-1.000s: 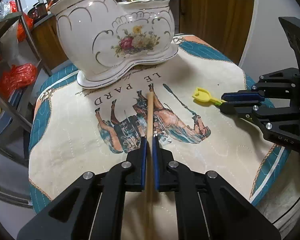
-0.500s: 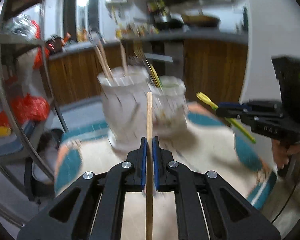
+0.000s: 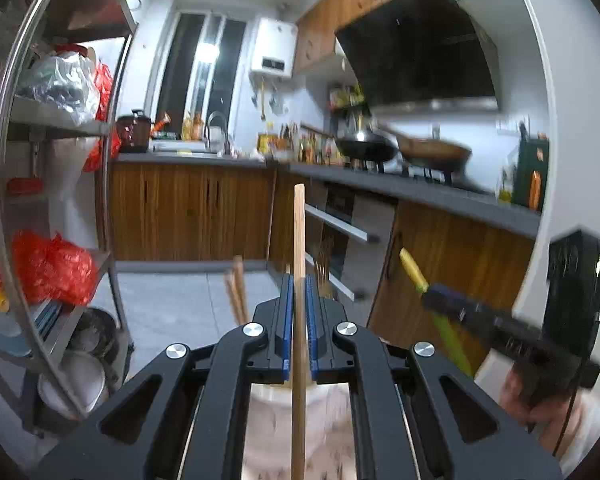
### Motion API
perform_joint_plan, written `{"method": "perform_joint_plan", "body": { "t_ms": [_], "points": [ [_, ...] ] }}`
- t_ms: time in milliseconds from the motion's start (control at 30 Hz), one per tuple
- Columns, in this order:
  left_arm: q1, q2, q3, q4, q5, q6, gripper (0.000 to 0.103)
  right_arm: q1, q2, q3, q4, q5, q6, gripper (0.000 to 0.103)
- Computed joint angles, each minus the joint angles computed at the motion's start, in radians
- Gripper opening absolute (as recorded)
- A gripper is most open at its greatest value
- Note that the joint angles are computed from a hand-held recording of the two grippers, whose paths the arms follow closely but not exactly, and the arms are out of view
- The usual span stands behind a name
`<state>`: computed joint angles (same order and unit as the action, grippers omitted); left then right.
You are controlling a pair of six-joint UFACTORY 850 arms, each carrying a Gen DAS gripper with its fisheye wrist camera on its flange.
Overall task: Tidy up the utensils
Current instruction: 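Lift the chopstick with the left tool while the right tool lifts the yellow utensil above the holder, then release chopstick into tall cup with left tool while right releases yellow utensil into short cup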
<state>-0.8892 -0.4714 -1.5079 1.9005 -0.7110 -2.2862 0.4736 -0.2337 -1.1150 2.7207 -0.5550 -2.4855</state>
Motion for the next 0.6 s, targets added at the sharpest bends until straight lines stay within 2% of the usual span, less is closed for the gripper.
{"method": "perform_joint_plan", "body": {
  "t_ms": [167,433,600],
  "points": [
    [0.023,-0.074,-0.109,0.036,-0.042,-0.021,0.006,-0.018,-0.083,-0.071,-0.063,-0.081,0.124,0.01],
    [0.045,-0.187,-0.231,0.024,-0.1,-0.017,0.006,-0.035,-0.161,-0.108,-0.087,-0.168,0.192,0.01],
    [0.039,-0.204,-0.234,0.036,-0.13,-0.012,0.006,-0.03,-0.179,-0.117,-0.078,-0.166,0.204,0.01]
  ]
}}
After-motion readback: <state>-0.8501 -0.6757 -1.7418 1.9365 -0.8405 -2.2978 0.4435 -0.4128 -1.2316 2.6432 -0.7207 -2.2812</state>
